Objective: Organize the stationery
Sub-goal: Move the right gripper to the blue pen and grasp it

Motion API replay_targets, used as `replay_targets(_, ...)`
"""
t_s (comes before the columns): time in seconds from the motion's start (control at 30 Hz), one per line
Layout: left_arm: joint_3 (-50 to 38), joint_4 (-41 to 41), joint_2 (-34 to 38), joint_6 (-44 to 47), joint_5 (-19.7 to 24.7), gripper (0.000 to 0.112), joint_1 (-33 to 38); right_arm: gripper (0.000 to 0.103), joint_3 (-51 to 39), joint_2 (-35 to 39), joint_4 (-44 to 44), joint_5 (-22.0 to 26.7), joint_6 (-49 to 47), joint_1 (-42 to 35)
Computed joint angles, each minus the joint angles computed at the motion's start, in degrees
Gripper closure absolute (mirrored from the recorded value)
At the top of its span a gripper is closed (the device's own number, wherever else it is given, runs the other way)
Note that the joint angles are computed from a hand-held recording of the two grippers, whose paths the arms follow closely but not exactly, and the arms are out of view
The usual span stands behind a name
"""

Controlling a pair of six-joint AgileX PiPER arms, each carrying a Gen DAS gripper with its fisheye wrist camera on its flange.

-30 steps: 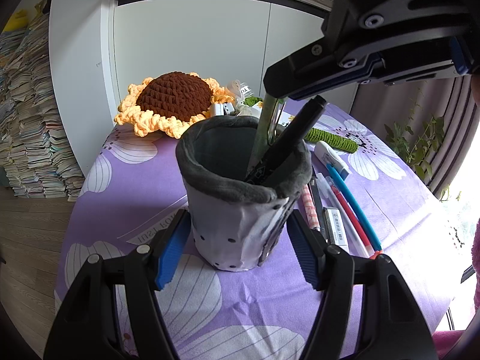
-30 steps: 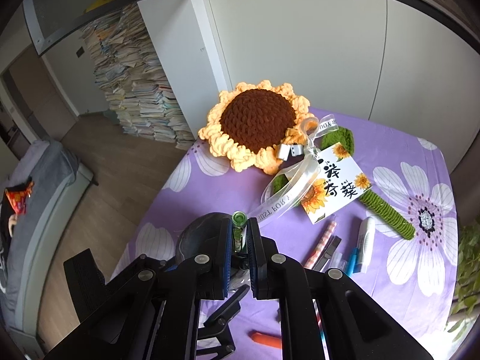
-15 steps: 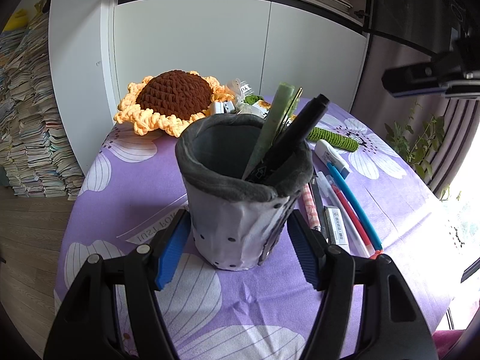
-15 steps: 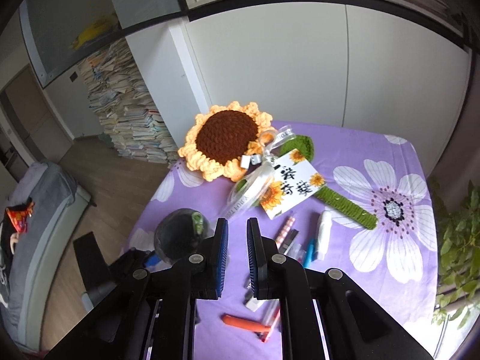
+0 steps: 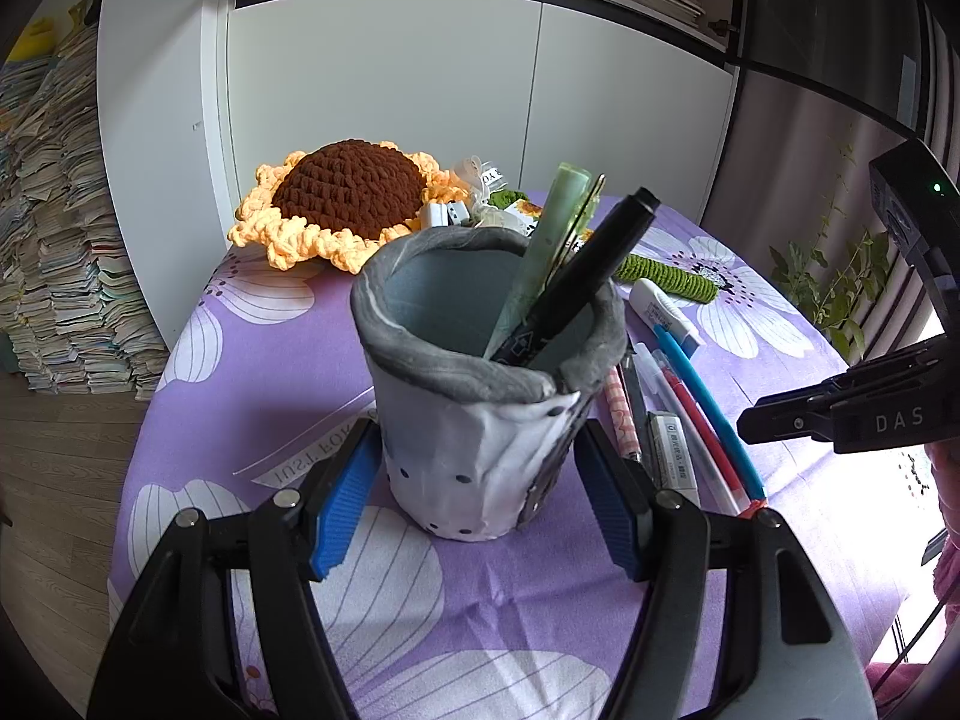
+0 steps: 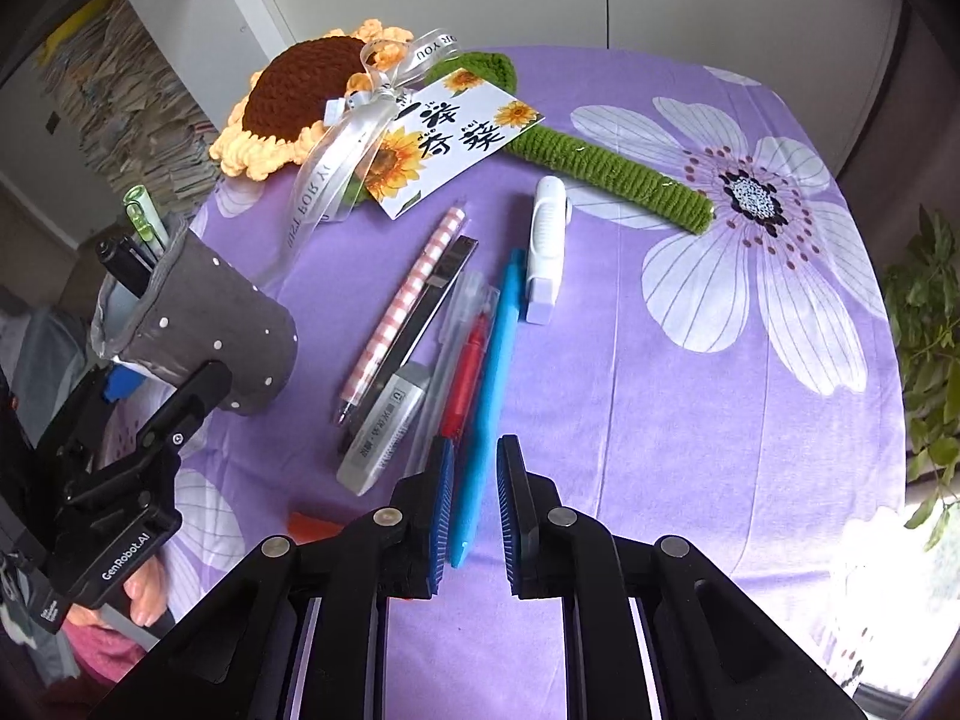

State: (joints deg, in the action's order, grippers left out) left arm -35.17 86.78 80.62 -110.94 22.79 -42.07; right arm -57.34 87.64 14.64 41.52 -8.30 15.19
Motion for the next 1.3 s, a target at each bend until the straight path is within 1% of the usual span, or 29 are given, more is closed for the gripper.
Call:
replay_targets(0.47, 0.2, -0.5, -0.2, 0.1, 0.3, 0.046, -0.5, 0.086, -0.1, 3.2, -1.6, -0.4, 2.4, 0.5)
replay_targets(0.53, 0.2, -0.5, -0.2, 0.0, 0.4, 0.046, -0.7, 0.086, 0.3, 3.2, -2.2, -1.2, 3.1, 0.7)
replay_targets(0.63, 0.1, -0.5, -0.2, 0.2, 0.3, 0.046, -0.5, 0.086, 1.7, 2.5, -5.4, -3.7, 5.7, 2.2)
replay_targets(0.7, 0.1, -0.6, -0.2, 0.2, 0.3, 0.046, -0.5, 0.091, 2.2, 2.2, -6.9, -4.4, 7.2, 2.9)
replay_targets(0.77, 0.1, -0.6, -0.2, 0.3, 0.2, 0.046, -0.4, 0.092, 2.5, 1.8, -7.1, -4.5, 7.7, 2.7)
replay_targets(0.9, 0.2, -1.8, -0.1, 1.0, 0.3, 0.046, -0.8, 0.092, 3.5, -0.9, -5.8, -2.5, 4.1, 0.1)
replay_targets(1.13, 0.3, -1.5, -0.1, 1.0, 0.0, 0.046, -0.4, 0.092, 8.5, -9.0, -8.7, 2.1, -1.7, -4.7)
replay_targets(1.27, 0.3, -1.5, -0.1, 1.0, -0.1, 0.046, -0.4, 0.092, 10.8, -10.6, -6.0, 4.1, -7.4, -9.4)
replay_targets(1.3, 0.2, -1.5, 0.0, 1.0, -0.1, 0.046, -0.3, 0.092, 10.9, -10.5, -6.1, 4.2, -7.7, -9.4)
